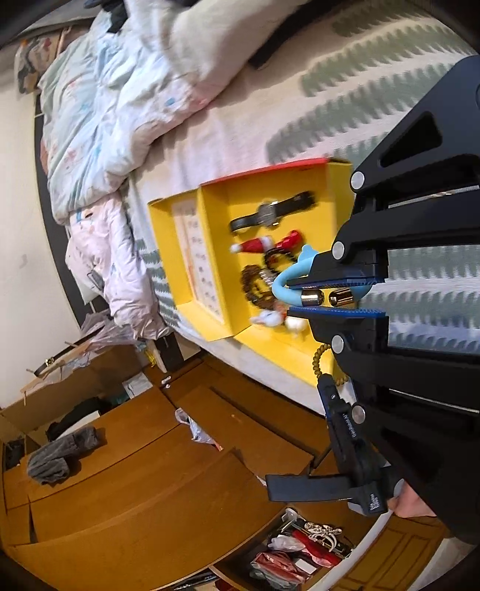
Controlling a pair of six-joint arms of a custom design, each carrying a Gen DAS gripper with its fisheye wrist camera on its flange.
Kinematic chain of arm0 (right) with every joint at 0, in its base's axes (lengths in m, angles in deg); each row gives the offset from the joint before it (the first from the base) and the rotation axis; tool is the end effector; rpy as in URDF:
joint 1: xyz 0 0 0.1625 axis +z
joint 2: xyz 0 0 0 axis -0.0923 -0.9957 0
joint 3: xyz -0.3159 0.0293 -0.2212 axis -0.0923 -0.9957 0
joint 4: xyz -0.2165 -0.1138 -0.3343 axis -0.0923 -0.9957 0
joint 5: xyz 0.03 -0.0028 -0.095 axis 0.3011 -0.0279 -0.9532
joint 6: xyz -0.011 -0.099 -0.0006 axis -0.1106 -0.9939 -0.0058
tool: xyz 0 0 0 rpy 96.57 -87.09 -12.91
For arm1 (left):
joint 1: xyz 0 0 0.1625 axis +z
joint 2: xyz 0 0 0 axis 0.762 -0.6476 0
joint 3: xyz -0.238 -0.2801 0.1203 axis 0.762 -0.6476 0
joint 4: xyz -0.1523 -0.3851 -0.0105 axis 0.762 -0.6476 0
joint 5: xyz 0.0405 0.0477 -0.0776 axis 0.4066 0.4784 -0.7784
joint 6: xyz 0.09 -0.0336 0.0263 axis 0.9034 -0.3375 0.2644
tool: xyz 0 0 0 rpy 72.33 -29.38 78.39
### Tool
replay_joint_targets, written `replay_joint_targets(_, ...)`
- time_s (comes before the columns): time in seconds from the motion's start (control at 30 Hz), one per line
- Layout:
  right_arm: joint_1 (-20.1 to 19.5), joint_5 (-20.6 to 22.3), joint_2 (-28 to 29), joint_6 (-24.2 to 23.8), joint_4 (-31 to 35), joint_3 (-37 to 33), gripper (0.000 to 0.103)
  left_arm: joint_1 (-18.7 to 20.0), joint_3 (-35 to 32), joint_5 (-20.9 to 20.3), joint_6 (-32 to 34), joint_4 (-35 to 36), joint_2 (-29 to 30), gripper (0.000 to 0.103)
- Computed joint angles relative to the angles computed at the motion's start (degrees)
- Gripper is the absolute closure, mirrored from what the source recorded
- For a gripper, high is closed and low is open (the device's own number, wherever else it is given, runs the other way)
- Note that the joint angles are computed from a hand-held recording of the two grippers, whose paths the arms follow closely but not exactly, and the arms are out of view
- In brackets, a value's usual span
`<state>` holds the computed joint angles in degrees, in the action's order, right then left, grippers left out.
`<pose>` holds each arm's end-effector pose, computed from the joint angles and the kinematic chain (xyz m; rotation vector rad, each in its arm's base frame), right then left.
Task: Organize jewelry
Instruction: 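Carry the wooden bracelet and blue bangle into the yellow box with both tools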
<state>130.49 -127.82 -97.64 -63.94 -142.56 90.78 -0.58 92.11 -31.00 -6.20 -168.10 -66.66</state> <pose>0.3762 -0.4054 0.2059 0.3375 -2.5341 1.2013 -0.1855 -0.5025 0.3133 0.5692 2.5791 -0.6447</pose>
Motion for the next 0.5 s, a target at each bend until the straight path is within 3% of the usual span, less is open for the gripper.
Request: replay_joint_targets(0.5, -9.6, 2.0, 9.9, -4.4, 13.8, -18.1, 0.093, 5.1, -16.7, 0.7, 7.2, -2.0, 17.6, 0.094)
